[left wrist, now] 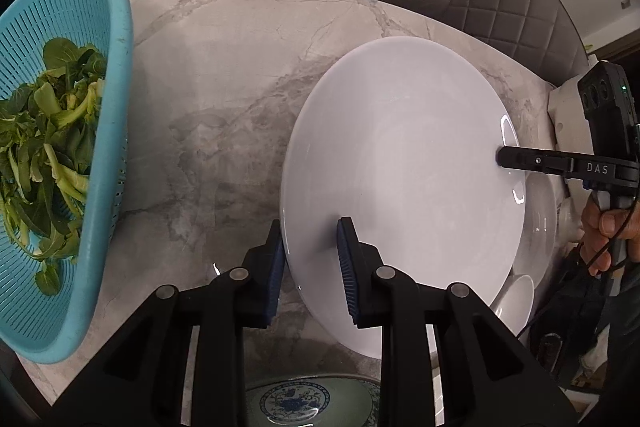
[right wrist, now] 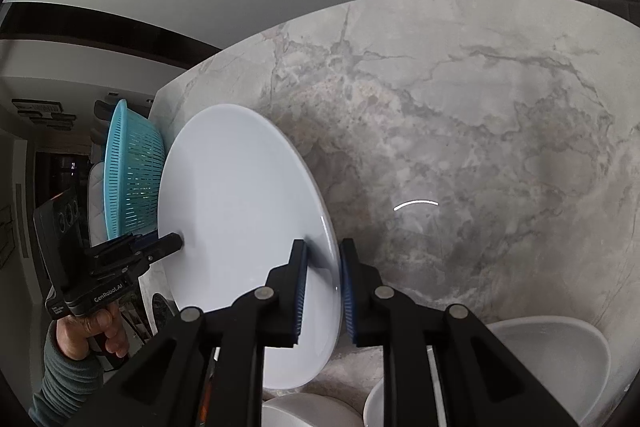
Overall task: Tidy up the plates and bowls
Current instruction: 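Lift the large plate with both grippers and carry it beside the orange bowl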
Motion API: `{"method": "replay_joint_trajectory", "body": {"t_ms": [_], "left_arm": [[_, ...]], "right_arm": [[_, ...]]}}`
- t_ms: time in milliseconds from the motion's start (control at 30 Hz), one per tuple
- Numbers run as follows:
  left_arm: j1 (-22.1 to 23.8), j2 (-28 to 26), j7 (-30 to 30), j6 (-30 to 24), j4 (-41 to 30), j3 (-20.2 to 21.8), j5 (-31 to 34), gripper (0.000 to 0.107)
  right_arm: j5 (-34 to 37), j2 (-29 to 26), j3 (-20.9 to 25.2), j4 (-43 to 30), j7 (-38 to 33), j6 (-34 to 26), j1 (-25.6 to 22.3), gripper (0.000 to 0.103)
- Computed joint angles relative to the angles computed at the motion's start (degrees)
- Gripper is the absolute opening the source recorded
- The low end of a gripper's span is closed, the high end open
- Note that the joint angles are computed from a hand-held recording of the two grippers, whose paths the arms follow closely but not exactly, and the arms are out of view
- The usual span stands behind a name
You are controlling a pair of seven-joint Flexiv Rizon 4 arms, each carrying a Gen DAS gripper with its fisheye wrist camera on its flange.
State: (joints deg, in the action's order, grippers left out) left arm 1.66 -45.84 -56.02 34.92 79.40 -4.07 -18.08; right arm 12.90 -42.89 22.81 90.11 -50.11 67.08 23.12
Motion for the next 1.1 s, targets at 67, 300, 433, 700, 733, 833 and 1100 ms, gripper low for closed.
{"method": "replay_joint_trajectory", "body": {"t_ms": [67, 300, 433, 700, 733, 833, 1100], "left_arm": [[0.4, 1.7, 0.3, 0.1, 1.4, -0.1, -0.4, 0.023], [2.1, 10.4, 3.9, 1.4, 10.0, -0.2, -2.9, 0.023], [3.3, 16.5, 6.3, 1.2, 16.4, 0.6, -4.9, 0.023], [5.3, 31.6, 15.1, 0.1, 33.3, 4.7, -9.0, 0.023], [5.5, 33.5, 16.3, -0.1, 35.2, 5.4, -9.3, 0.023], [6.2, 38.3, 19.7, -0.7, 41.0, 7.8, -10.1, 0.023], [8.9, 51.4, 27.9, -5.3, 53.4, 14.6, -6.4, 0.023]], "right_arm": [[-0.2, 1.3, -0.5, 0.8, 0.7, 0.1, 0.4, 0.019], [-2.0, 6.5, -1.9, 4.0, 4.0, 1.1, 3.1, 0.019], [-3.7, 9.7, -2.8, 6.3, 7.3, 2.1, 5.7, 0.019], [-10.4, 16.1, -5.5, 12.7, 18.2, 4.5, 13.3, 0.019], [-11.5, 16.9, -5.8, 13.8, 19.9, 5.0, 14.4, 0.019], [-15.0, 18.7, -6.8, 17.0, 26.1, 7.1, 18.0, 0.019], [-26.6, 22.2, -11.0, 26.0, 47.7, 12.2, 28.8, 0.019]]}}
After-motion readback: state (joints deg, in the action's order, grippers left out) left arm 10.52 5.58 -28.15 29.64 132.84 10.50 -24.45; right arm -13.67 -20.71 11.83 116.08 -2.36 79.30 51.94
